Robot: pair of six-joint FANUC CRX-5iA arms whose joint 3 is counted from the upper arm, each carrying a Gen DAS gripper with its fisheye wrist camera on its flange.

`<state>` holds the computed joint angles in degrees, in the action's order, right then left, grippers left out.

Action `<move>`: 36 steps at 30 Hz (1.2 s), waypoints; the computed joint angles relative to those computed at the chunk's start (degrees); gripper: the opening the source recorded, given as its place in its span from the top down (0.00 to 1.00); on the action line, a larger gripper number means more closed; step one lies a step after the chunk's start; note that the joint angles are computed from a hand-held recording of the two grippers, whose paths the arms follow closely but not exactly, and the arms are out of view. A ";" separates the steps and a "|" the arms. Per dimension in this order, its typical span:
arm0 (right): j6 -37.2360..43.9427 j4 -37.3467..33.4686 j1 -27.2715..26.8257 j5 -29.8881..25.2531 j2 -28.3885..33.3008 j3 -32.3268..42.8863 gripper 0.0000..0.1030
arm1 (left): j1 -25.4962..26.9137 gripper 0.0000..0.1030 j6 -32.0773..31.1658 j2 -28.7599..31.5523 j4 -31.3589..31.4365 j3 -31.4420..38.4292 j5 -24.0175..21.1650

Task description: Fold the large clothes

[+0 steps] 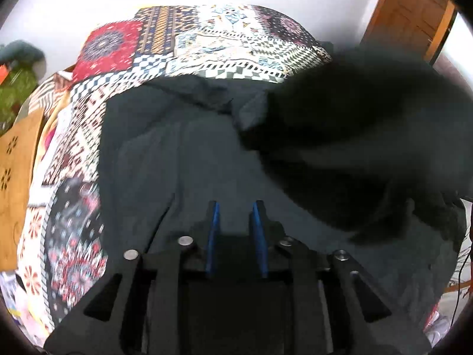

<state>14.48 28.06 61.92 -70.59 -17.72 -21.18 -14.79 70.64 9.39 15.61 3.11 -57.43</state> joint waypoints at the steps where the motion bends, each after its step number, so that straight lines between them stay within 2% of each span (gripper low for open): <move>1: -1.61 0.62 0.72 -1.09 -0.65 -0.50 0.59 | 0.46 0.70 0.33 -1.22 -0.03 -1.18 0.63; 6: -7.98 3.85 2.88 -5.12 -3.51 -1.80 0.59 | 1.65 0.64 1.49 -5.06 -0.14 -3.10 2.73; 9: -10.28 6.30 2.35 -3.73 -4.81 -2.24 0.58 | 1.08 0.61 1.16 -6.11 -0.14 -2.65 3.90; 11: -11.34 7.78 2.99 -2.25 -5.47 -2.80 0.56 | 0.15 0.56 0.41 -6.44 -0.18 -2.22 5.40; 13: -11.98 9.48 4.15 -1.62 -5.15 -2.79 0.52 | -0.76 0.45 -1.32 -6.65 1.25 -2.61 7.08; 15: -11.81 11.40 5.00 -1.12 -4.45 -2.95 0.46 | -1.77 0.39 -2.71 -7.01 2.36 -3.25 8.53; 18: -10.15 11.92 5.14 -0.19 -1.92 -2.07 0.44 | -3.75 0.39 -3.64 -6.78 2.52 -3.85 9.88; 25: -3.68 4.46 3.43 0.32 3.00 -1.30 0.44 | -6.41 0.39 -2.61 -2.94 -2.28 -3.08 5.49; 28: -2.54 0.50 2.52 1.65 3.07 -2.41 0.42 | -6.45 0.37 -2.07 -1.79 -2.41 -3.84 3.92; 30: -4.80 1.06 3.08 2.83 1.85 -4.28 0.41 | -5.59 0.34 -2.07 -1.97 -0.33 -5.82 4.93; 32: -4.65 0.85 3.44 1.73 1.61 -3.67 0.41 | -4.89 0.34 -2.14 -2.31 1.29 -6.67 5.18; 36: -3.75 0.74 4.63 -2.41 1.71 -1.30 0.40 | -5.52 0.34 -0.70 -4.08 -2.24 -5.36 4.60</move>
<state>10.73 28.80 66.55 -73.00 -16.01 -22.48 -20.31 69.94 5.32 13.37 -2.25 -52.83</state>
